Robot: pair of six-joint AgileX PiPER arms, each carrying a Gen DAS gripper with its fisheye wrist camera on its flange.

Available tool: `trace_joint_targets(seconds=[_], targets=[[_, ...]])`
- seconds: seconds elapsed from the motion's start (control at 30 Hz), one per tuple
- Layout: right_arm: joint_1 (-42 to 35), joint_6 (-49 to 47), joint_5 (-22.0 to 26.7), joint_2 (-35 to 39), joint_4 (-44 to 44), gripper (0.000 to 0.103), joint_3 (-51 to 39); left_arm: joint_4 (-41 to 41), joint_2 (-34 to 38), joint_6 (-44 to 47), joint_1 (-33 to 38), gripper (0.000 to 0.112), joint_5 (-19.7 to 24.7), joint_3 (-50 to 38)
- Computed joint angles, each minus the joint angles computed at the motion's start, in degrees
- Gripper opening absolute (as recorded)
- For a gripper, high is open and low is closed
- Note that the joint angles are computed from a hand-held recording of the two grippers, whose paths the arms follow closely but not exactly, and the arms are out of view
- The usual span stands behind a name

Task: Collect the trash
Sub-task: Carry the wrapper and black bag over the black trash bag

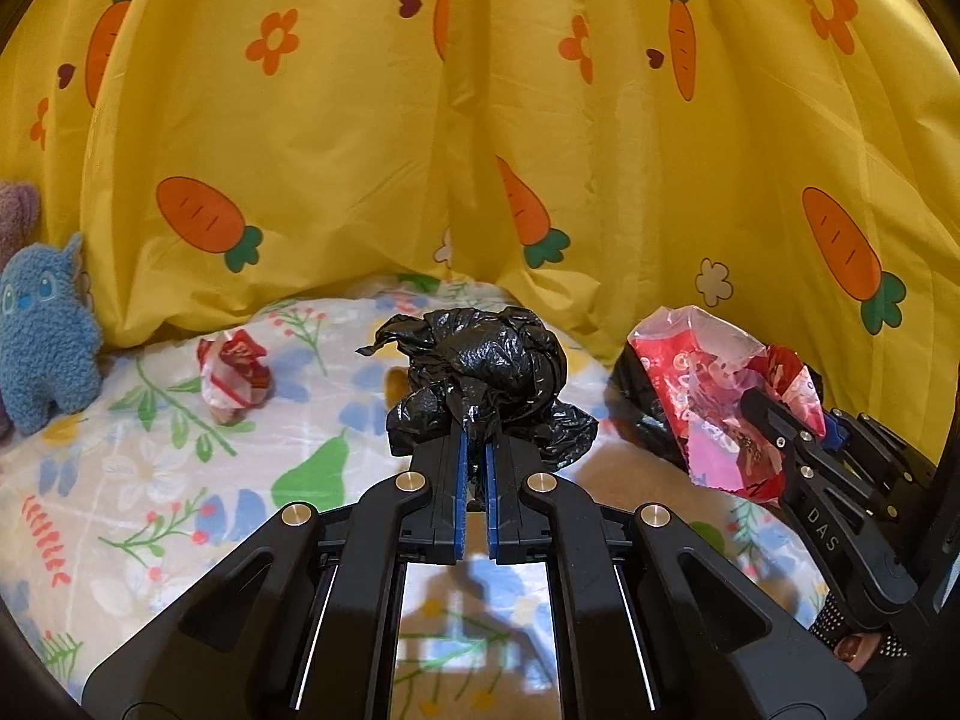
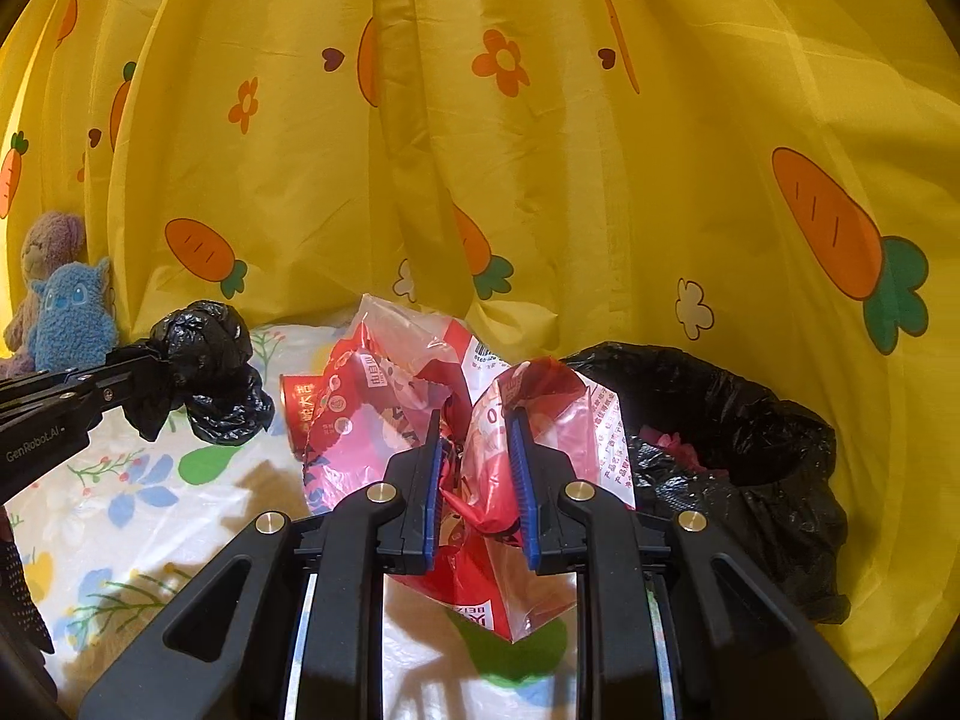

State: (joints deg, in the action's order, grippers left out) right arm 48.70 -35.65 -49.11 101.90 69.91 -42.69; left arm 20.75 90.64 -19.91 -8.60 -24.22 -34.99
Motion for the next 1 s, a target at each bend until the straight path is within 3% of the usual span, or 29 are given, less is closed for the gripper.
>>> trace_joint_targets(seconds=[0.37,0.57,0.8,0.9,1.0], targets=[[-9.63,-5.45,-4.46,0.01,5.66,0.022,-0.91,-0.31,11.05,-2.49,-12.53,0.004,2.07,-15.9],[-15.1,-8.4,-5.38,3.98,6.7,0.023,-4.22,15.88,21.23,-19.42,-15.28,0.004,5.14,-29.94],[-20.91,-9.3,-1.55,7.81,6.05,0.024,-7.27,30.56,28.62,-34.04,-16.83,0.004,5.7,-40.73],[-22.64,-8.99,0.1,8.13,4.53,0.025,-7.42,39.83,31.56,-44.54,-16.73,0.004,4.48,-44.81],[-23.46,-9.55,0.7,8.58,4.32,0.038,-8.21,50.04,34.6,-55.26,-16.17,0.005,1.62,-48.84]])
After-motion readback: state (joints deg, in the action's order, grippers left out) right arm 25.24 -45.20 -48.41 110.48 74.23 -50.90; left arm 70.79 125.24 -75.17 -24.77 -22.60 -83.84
